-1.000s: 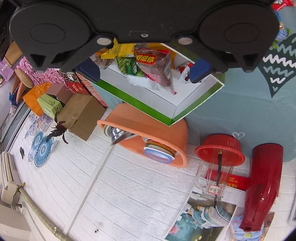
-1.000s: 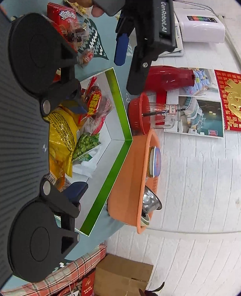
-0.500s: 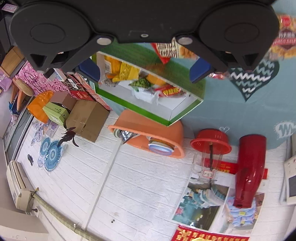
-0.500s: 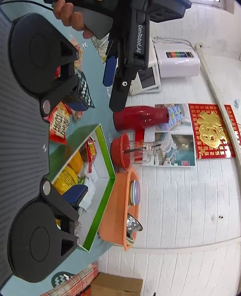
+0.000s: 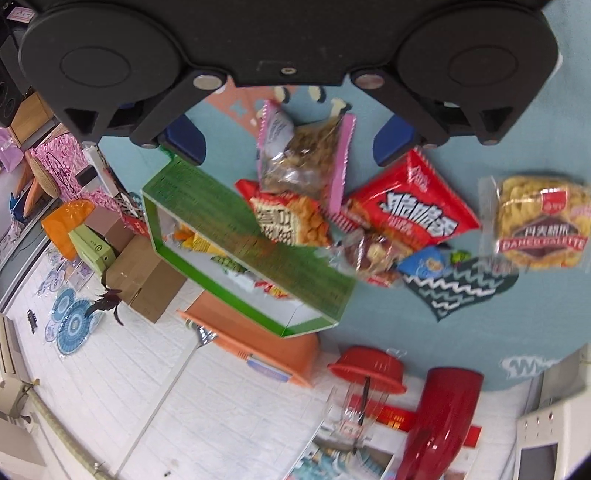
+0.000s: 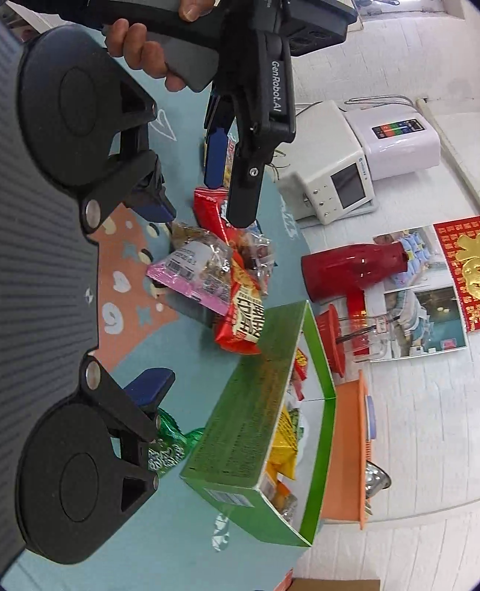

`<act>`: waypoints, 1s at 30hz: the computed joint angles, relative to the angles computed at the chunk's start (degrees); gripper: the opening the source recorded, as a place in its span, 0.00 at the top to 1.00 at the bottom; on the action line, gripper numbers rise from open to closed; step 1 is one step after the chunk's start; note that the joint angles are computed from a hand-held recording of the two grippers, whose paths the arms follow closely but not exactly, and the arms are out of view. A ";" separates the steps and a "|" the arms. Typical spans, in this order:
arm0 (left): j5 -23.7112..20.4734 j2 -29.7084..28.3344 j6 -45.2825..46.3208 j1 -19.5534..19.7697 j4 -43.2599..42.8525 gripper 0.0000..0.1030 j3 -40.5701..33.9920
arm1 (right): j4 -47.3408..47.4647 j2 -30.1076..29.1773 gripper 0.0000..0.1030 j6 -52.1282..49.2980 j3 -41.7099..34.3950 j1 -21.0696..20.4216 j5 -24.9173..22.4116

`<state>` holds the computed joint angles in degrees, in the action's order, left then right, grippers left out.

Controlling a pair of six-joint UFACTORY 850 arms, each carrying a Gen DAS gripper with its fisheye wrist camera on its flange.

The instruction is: Organize snacks

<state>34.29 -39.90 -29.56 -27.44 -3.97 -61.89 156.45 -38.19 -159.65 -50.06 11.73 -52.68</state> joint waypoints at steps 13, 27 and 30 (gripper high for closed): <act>-3.82 -3.64 -8.77 3.36 13.12 0.00 -5.13 | -6.80 -4.70 0.00 6.72 -11.22 1.85 10.78; -3.32 -4.50 -20.57 2.46 30.51 0.15 -5.21 | -7.78 -1.26 0.31 3.24 -3.94 -0.37 7.90; -3.79 -4.80 -18.12 1.40 27.74 0.05 -5.69 | -7.01 -0.83 0.29 3.66 -2.52 -0.89 6.49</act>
